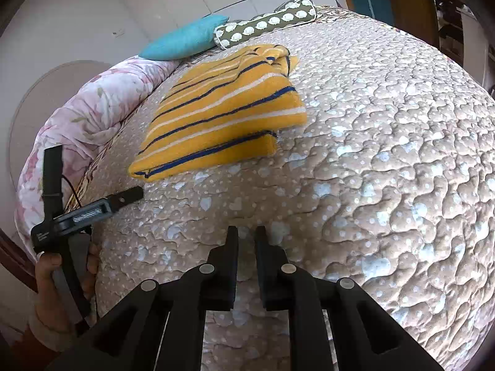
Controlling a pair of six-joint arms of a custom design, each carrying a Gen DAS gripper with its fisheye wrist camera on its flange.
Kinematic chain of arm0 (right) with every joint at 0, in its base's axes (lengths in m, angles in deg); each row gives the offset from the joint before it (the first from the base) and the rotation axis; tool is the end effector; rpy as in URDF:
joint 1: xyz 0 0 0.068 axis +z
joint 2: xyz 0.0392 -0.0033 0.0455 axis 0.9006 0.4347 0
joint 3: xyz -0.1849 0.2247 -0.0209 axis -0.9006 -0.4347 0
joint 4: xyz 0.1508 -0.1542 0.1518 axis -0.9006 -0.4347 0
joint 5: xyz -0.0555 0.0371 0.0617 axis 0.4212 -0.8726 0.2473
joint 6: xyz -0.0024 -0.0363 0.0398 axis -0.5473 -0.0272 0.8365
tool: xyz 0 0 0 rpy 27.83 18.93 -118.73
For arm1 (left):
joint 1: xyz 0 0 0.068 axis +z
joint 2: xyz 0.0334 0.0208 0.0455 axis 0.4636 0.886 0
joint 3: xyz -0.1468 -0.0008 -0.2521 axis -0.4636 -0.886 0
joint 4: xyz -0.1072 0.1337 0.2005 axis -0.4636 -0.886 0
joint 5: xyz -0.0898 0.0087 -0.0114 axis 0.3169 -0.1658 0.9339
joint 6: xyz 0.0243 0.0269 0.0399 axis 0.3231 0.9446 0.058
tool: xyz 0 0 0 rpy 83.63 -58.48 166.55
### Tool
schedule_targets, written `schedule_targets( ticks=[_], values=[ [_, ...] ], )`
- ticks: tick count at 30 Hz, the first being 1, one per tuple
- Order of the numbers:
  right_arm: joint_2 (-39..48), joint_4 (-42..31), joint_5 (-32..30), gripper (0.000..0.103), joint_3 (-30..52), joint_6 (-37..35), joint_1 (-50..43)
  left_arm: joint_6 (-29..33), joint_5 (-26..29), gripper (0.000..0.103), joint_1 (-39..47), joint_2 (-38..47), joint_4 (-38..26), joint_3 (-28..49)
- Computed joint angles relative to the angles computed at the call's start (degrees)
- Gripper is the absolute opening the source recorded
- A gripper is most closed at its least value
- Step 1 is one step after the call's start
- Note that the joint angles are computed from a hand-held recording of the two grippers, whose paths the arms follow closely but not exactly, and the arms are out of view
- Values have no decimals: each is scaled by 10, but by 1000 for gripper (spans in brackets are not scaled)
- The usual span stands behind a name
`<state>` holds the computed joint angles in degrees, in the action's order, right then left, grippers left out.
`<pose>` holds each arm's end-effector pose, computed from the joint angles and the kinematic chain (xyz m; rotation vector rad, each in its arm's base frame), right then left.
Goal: Fold small clothes
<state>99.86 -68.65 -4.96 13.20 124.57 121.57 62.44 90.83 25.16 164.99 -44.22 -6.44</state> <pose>0.1630 0.2259 0.1179 0.2759 2.3808 0.4546 0.3245 -0.0203 0.1247 0.3518 2.5199 -0.1732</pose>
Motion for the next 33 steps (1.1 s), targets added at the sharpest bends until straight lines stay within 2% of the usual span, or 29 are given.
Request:
schedule_targets(
  ticks=[7,12,16,21,25,29,33],
  values=[
    [17,-20,59,18,6,-9,37,-24,-14,103,-5,8,-8,13],
    [27,19,57,25,0,-9,36,-38,-29,103,-14,15,-6,21],
    [28,3,67,26,6,-2,47,-56,-67,103,-26,-21,24,-19],
    [19,-34,77,29,13,21,61,-77,-89,103,-32,-144,55,-116],
    [9,-54,85,31,13,42,69,-62,-100,103,-18,-273,13,-162],
    [9,-108,105,41,37,54,82,-36,-92,103,81,-427,-4,-187],
    [7,-155,122,45,55,71,90,-25,-87,103,193,-479,-14,-171]
  ],
)
